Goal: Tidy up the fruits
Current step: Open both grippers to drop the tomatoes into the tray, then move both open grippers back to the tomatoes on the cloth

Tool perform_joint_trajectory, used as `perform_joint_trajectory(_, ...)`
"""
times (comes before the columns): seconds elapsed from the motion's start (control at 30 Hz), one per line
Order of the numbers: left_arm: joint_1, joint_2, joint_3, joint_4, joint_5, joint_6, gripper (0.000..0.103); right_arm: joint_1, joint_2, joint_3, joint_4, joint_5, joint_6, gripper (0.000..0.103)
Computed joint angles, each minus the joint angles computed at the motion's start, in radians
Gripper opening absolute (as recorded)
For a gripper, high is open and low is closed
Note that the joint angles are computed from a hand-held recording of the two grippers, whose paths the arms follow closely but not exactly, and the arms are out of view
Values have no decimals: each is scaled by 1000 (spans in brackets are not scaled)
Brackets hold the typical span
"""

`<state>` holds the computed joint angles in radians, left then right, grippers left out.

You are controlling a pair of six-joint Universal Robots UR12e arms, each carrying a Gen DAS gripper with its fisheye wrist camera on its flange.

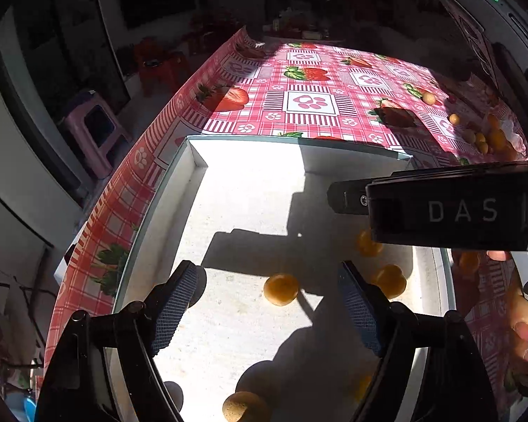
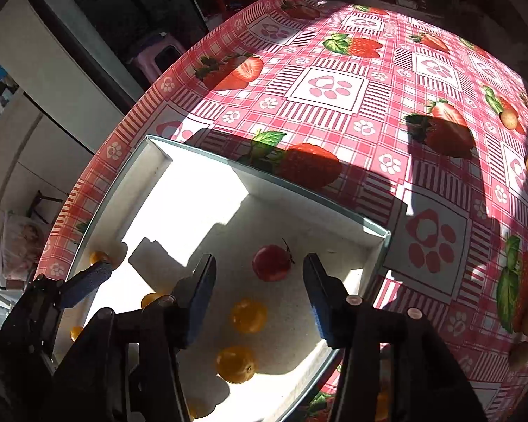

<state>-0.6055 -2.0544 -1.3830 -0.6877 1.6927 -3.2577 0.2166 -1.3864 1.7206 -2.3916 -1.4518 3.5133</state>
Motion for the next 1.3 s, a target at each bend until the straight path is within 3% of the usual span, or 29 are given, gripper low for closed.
perform_joint_trajectory(0.13,1,5,0,-20,-13,-18,82,-17,-31,31,-62,25,59,80)
perform_joint_trajectory(0.33,-13,13,-3,-21,-8,-13,82,-35,-95,95,-104,5,106,80)
perform_joint_trajectory(0.6,-45,15,8,-7,-14,24,82,-68,-209,216,-87,-45,153,80)
perform_joint_trajectory(0.93,-91,-16,62,-22,-46,77,82,-114,-350,359,-10,-184,197,80)
perform_joint_trajectory(1.3,-133,-96,174,-56,-71,126,82,-153,-394,412,-15,-232,190,80)
